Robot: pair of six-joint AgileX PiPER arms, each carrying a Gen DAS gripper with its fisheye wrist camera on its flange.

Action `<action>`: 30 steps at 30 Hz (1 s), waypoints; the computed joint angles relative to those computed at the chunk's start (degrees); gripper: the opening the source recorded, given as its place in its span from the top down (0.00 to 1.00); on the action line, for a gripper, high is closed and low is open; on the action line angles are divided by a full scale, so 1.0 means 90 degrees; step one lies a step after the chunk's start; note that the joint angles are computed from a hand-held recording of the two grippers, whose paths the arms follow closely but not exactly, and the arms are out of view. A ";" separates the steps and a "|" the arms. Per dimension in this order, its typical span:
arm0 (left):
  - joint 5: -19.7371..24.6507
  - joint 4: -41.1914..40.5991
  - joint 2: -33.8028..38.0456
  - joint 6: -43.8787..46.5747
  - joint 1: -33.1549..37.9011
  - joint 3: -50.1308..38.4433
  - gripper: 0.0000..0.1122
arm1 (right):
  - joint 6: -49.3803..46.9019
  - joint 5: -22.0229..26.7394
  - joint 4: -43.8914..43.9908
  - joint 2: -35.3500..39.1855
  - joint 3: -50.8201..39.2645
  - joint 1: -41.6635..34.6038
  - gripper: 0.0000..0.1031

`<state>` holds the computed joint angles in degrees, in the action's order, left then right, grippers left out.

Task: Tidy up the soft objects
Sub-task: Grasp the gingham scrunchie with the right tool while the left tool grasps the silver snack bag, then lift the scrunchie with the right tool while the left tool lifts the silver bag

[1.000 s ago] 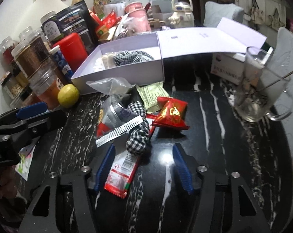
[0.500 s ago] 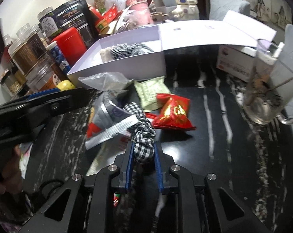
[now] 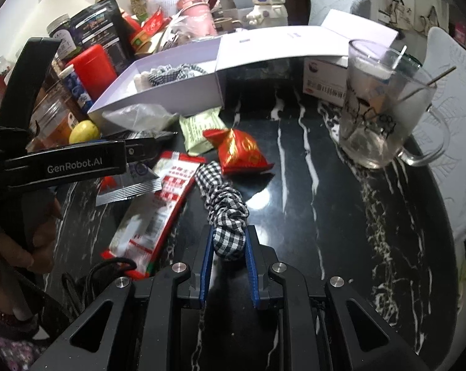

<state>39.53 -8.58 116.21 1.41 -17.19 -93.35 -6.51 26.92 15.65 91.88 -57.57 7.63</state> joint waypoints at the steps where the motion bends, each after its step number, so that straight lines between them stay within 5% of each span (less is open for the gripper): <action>1: 0.0014 -0.0132 -0.0002 0.0134 0.0033 0.0031 0.20 | -0.0188 0.0013 0.0177 -0.0003 0.0035 -0.0034 0.81; 4: 0.0084 -0.0544 0.0114 0.0518 0.0155 0.0010 0.20 | -0.0567 0.0013 0.0586 0.0026 0.0074 -0.0078 0.79; 7: 0.0061 -0.1111 0.0119 0.1018 0.0287 0.0114 0.41 | -0.0924 -0.0042 0.1010 0.0127 0.0054 -0.0152 0.75; 11: -0.0118 -0.1009 -0.0059 0.1166 0.0232 0.0377 0.48 | -0.0984 -0.0209 0.1207 0.0265 0.0025 -0.0133 0.75; 21: 0.0014 -0.1702 -0.1060 0.2347 0.0461 0.1769 0.54 | -0.1335 -0.0269 0.1522 -0.0012 0.0461 -0.0169 0.79; 30: 0.0158 -0.1885 -0.1690 0.2830 0.0715 0.2656 0.54 | -0.0666 0.0091 0.0802 -0.0663 0.0975 -0.0018 0.79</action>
<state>40.95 -25.54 101.00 26.88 -10.75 -69.44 -12.51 27.73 22.87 85.92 -48.80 7.47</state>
